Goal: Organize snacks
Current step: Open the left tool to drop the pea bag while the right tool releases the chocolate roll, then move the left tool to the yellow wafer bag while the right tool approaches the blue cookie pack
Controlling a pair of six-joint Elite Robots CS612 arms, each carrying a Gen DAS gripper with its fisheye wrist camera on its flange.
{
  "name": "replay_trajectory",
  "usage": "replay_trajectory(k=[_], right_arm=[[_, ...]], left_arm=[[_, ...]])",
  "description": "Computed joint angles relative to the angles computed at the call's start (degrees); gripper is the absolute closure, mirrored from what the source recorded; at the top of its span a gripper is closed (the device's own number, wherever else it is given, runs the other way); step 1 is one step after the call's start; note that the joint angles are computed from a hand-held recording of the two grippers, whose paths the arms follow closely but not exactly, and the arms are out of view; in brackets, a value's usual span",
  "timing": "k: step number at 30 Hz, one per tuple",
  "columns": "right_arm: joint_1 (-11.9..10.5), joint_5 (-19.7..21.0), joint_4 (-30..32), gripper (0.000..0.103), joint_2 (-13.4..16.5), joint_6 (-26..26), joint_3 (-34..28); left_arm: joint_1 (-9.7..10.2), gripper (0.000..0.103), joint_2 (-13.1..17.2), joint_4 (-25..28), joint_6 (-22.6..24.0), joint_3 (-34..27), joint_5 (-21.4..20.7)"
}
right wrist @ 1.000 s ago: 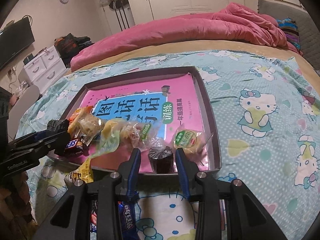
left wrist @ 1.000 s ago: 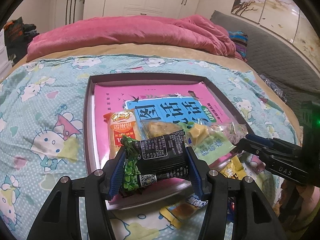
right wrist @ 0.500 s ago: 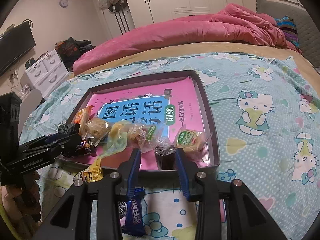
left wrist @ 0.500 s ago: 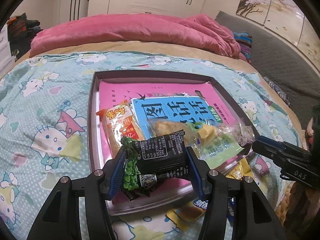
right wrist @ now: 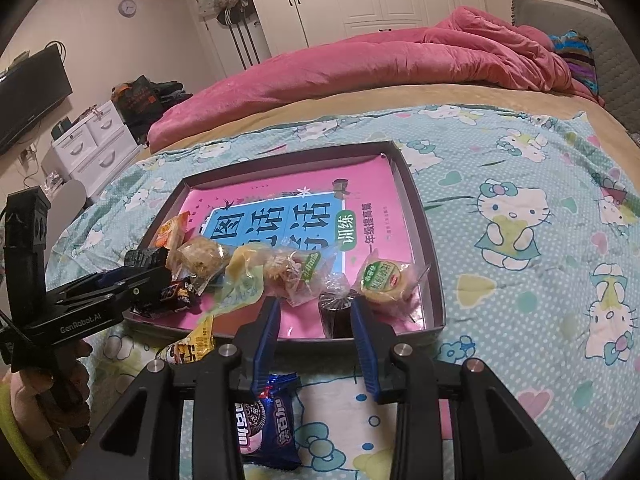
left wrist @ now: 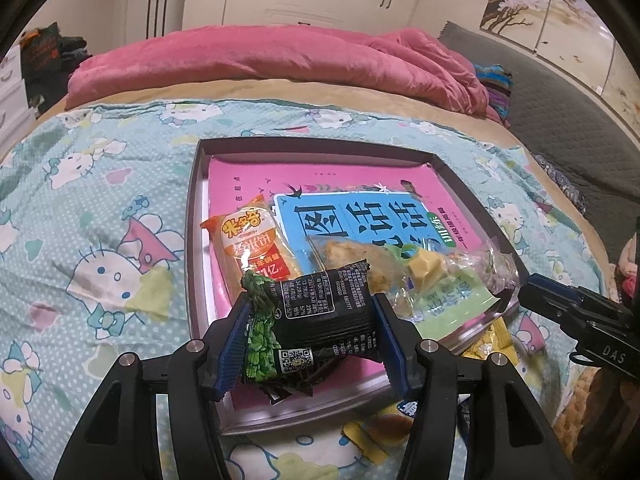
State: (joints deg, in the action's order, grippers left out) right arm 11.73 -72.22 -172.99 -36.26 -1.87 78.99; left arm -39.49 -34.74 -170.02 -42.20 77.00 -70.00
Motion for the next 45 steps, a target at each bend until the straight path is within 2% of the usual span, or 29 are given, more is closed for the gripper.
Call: replay_trajectory(k=[11, 15, 19, 22, 24, 45], right_arm=[[-0.17, 0.8, -1.58, 0.064, -0.51, 0.57, 0.64], [-0.04, 0.87, -1.13, 0.059, -0.6, 0.04, 0.63], [0.1, 0.68, -1.3, 0.058, -0.71, -0.37, 0.75], [0.13, 0.48, -1.58, 0.053, -0.79, -0.29, 0.82], [0.11, 0.36, -1.87, 0.05, -0.82, -0.05, 0.9], [-0.04, 1.36, -2.78, 0.046, -1.68, -0.15, 2.13]], left_arm=[[-0.08, 0.039, -0.27, 0.06, -0.21, 0.14, -0.72], [-0.17, 0.034, -0.48, -0.05, -0.24, 0.33, -0.71], [-0.31, 0.034, -0.75, -0.64, 0.07, 0.65, -0.69], [-0.45, 0.032, -0.9, -0.42, 0.13, 0.75, -0.47], [-0.53, 0.027, -0.98, -0.65, 0.24, 0.82, -0.47], [-1.37, 0.025, -2.51, -5.58, 3.31, 2.97, -1.52]])
